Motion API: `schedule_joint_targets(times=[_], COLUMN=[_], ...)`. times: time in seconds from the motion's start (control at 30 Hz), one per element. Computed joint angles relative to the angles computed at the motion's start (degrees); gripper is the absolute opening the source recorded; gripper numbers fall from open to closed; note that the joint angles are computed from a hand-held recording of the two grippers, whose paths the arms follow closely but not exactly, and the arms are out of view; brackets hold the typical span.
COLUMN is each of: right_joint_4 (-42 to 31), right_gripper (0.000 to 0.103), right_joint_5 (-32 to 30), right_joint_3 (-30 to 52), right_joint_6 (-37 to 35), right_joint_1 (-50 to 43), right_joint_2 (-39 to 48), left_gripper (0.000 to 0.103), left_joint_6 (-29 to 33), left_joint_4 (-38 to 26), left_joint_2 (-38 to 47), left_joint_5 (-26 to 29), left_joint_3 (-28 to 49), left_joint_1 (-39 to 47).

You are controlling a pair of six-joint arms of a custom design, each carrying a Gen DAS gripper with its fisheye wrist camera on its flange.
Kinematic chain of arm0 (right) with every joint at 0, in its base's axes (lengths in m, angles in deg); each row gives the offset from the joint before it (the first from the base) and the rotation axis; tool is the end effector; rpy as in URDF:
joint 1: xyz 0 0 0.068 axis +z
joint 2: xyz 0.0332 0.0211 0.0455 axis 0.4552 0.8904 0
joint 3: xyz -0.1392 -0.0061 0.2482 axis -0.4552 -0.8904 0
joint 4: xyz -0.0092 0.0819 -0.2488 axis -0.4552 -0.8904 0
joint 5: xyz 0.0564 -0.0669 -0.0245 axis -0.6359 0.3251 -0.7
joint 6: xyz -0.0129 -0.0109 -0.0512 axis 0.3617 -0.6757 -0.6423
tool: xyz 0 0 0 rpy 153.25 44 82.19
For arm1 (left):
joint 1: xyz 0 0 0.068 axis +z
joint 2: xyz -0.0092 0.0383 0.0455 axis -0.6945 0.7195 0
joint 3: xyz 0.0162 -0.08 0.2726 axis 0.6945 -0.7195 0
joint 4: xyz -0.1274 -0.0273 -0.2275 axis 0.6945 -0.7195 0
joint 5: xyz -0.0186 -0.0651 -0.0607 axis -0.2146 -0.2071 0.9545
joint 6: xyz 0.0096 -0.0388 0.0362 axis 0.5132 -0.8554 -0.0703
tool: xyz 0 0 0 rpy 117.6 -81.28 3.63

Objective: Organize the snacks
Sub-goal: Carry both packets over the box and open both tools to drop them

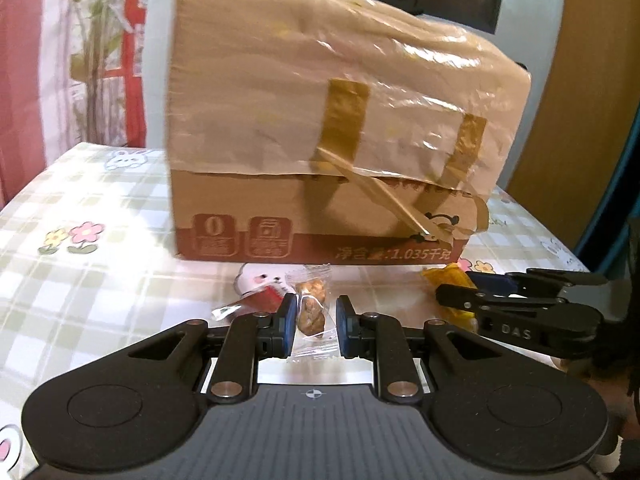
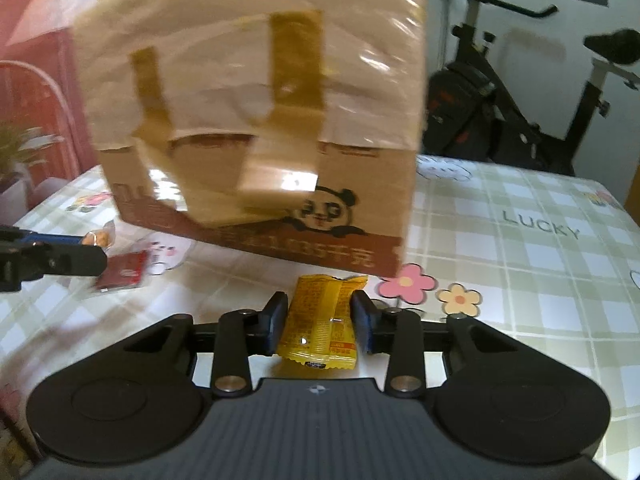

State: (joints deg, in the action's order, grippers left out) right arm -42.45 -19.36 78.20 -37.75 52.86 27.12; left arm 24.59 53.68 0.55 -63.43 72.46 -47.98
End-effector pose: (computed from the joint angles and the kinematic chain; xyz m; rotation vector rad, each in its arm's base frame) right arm 0.2518 0.1170 0.1322 -0.2173 2.2098 0.2315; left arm 0.2461 -0.0252 0.1452 0.2010 2.2045 -0.2892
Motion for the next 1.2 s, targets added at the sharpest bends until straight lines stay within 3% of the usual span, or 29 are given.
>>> schedule_joint_targets(times=[0.3,0.6,0.8,0.93,1.2], right_joint_4=[3.4,-2.0,-4.9,-7.3,-15.8], right_gripper=[0.037,0.037,0.037,0.037,0.037], right_joint_5=[-1.0,0.9,-2.5,-4.5,-4.6], right_joint_3=[-8.8,-8.7,0.8,11.6,30.9], right_joint_6=[4.1,-0.5,-6.8,-8.8,-6.2], right_joint_1=[4.2,7.5,4.2,0.6,-4.0], right_joint_2=[-10.0,-24.2,-26.3,-19.9,-4.8], left_gripper=[0.022,0.022,0.022,0.022,0.022], left_joint_6=[-0.6,0.8,1.6,0.4,1.7], left_joint_4=[-2.5,-4.3,-3.7,-5.9,-11.6], left_joint_2=[-6.2,-10.6,-9.6,-3.9,8.9], left_joint_5=[3.1,5.2,5.6,4.6,-3.2], left_joint_3=[-1.4,3.5,13.3,23.0,39.1], left_joint_1=[5.6,4.8,2.9,1.1,-3.2])
